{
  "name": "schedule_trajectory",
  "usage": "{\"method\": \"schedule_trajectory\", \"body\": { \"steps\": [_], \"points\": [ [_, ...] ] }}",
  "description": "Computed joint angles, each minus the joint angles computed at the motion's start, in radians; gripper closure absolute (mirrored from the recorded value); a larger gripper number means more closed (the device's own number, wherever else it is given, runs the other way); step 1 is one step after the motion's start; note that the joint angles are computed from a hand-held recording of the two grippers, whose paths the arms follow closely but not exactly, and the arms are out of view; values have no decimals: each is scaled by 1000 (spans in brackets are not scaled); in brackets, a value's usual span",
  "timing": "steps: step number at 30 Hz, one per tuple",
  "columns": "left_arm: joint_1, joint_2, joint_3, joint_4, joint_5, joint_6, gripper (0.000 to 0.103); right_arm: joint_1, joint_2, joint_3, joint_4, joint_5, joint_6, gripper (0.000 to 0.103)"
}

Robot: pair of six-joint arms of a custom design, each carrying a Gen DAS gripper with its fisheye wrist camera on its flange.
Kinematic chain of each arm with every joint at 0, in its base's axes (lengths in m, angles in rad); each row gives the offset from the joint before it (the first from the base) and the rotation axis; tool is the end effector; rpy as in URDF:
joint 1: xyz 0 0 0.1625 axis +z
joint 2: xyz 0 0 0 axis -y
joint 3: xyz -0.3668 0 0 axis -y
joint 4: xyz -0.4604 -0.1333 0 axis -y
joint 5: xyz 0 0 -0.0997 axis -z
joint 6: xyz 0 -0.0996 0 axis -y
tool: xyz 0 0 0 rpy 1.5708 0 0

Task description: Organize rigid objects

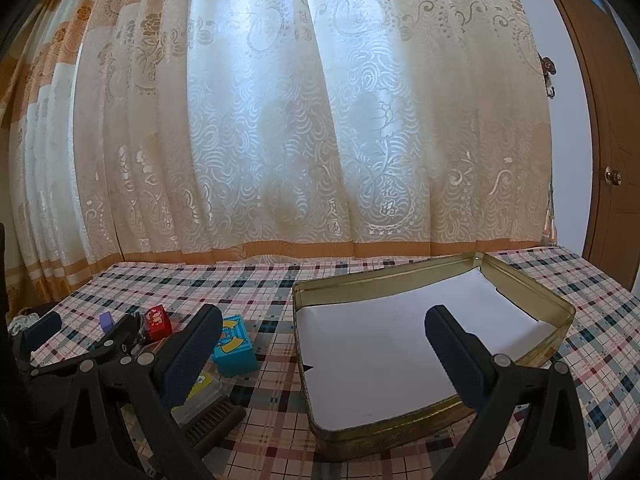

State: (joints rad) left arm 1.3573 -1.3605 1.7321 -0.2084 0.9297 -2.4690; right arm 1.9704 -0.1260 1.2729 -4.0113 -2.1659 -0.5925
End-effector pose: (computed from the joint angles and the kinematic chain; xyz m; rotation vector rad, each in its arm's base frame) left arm 0.0681 -0.5961 0.2427 0.3226 1.8981 -1.3917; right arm 0.3281 -0.5777 -0.1377 0.5547 -2.0161 1.4710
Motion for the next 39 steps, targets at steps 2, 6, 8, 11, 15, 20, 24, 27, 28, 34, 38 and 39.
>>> {"method": "schedule_trajectory", "body": {
  "steps": [2, 6, 8, 11, 15, 20, 24, 27, 28, 34, 38, 39],
  "points": [
    [1, 0, 1, 0, 1, 0, 0, 0, -1, 1, 3, 0, -2, 0],
    [2, 1, 1, 1, 1, -3, 0, 2, 1, 0, -1, 1, -14, 0],
    [2, 1, 1, 0, 1, -2, 0, 3, 1, 1, -1, 3, -14, 0],
    [2, 4, 1, -1, 3, 0, 0, 2, 0, 1, 3, 3, -12, 0],
    [2, 5, 2, 0, 1, -2, 0, 2, 0, 0, 13, -2, -8, 0],
    [2, 7, 2, -2, 0, -3, 0, 2, 3, -3, 14, -5, -9, 0],
    [2, 6, 3, -3, 1, -3, 0, 3, 3, -4, 16, -6, -8, 0],
    [3, 5, 3, -1, 1, -6, 0, 2, 3, -3, 26, -7, -10, 0],
    [3, 5, 4, -1, 1, -6, 0, 2, 2, -3, 31, -9, -11, 0],
    [7, -1, 11, -7, 12, -15, 0, 2, 3, -4, 34, -12, -13, 0],
    [17, -5, 4, 15, 24, -59, 0, 2, -13, 11, 92, -14, 5, 0],
    [19, -6, 4, 17, 21, -70, 0, 2, -13, 10, 108, -15, 4, 0]
  ]
}}
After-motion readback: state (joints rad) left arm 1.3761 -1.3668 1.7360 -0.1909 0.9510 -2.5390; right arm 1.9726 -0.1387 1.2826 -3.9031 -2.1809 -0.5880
